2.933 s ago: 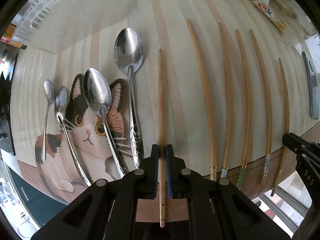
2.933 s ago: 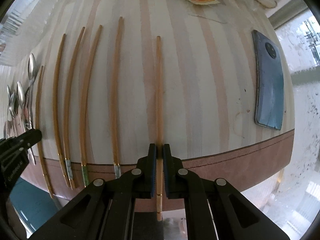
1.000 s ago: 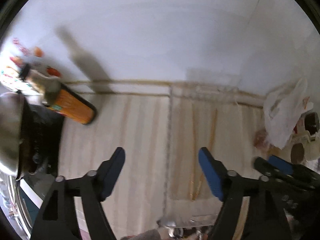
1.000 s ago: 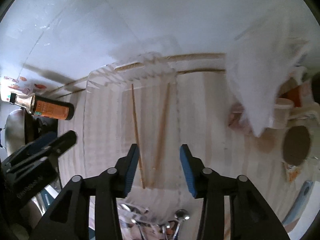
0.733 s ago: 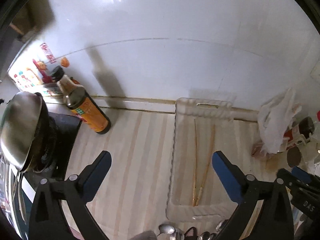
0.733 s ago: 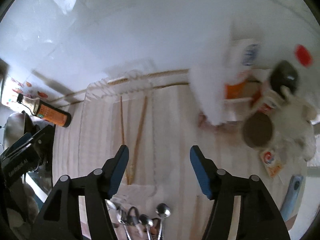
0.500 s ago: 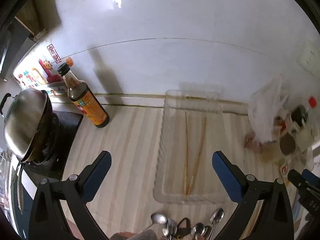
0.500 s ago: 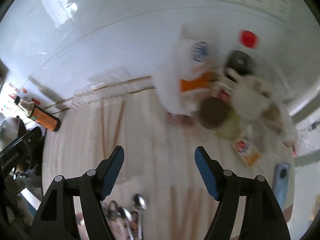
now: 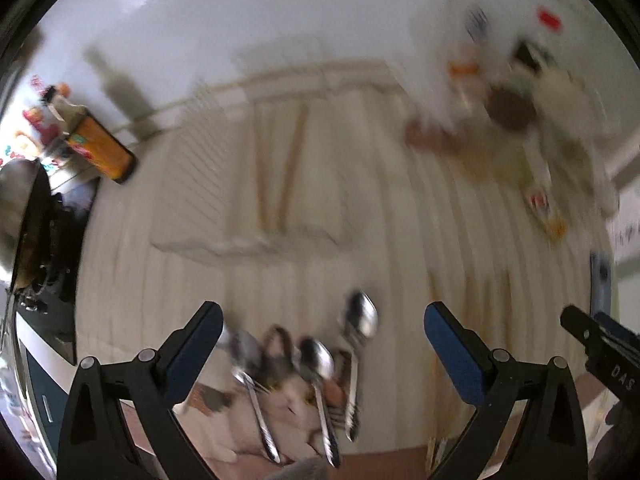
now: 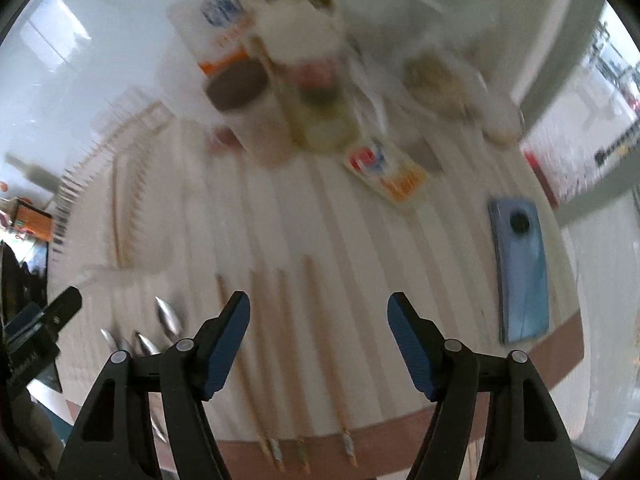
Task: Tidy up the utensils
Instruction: 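Move both open tools back to the remaining chopsticks on the cloth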
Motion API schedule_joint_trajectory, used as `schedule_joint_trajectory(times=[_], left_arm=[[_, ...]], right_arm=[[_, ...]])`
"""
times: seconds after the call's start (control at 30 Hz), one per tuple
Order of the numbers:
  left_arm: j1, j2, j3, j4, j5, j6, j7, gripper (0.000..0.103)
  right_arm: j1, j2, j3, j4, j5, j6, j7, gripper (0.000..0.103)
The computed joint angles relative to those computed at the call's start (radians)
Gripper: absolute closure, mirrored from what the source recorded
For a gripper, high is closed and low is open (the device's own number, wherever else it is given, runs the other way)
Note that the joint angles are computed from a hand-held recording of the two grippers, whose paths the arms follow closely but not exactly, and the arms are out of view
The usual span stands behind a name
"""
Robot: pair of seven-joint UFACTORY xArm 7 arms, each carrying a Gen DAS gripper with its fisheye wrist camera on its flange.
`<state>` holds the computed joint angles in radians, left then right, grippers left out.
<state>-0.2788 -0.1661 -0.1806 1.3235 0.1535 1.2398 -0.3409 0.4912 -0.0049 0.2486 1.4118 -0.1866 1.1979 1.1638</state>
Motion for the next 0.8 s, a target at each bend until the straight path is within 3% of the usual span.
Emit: schedule_joint_trajectory(times=[0.27, 0.37, 0.53, 0.63, 0.7, 0.77, 0.8], left_arm=[[-0.061, 0.029, -0.032, -0.069, -0.054, 0.011, 0.026, 0.002], [-0.073, 0.049, -0.022, -0.081, -0.122, 0.021, 0.055, 0.01], [-0.082, 0.08, -0.011, -0.103, -0.198, 0.037, 0.09, 0.051], [-0.084, 0.09, -0.01, -0.115, -0.226, 0.037, 0.094, 0.06], [-0.092, 0.092, -0.017, -0.116, -0.206, 0.027, 0.098, 0.06], [-0.1, 0.09, -0.024, -0.118, -0.183, 0.018, 0.1, 0.068], [-0.102, 0.087, -0.024, -0.121, -0.18, 0.012, 0.103, 0.079]], right_arm=[[-0.016, -0.11, 0.011, -0.219, 0.093, -0.083, 0.033, 0.043], [-0.025, -0.14, 0.014, -0.271, 0.111, -0.104, 0.047, 0.047], [-0.037, -0.187, 0.022, -0.327, 0.131, -0.113, 0.066, 0.049], [-0.041, -0.203, 0.026, -0.347, 0.144, -0.118, 0.065, 0.05], [-0.042, -0.205, 0.028, -0.355, 0.154, -0.123, 0.062, 0.05], [-0.037, -0.205, 0.03, -0.366, 0.173, -0.139, 0.054, 0.05], [-0.037, -0.193, 0.03, -0.36, 0.179, -0.145, 0.051, 0.05]])
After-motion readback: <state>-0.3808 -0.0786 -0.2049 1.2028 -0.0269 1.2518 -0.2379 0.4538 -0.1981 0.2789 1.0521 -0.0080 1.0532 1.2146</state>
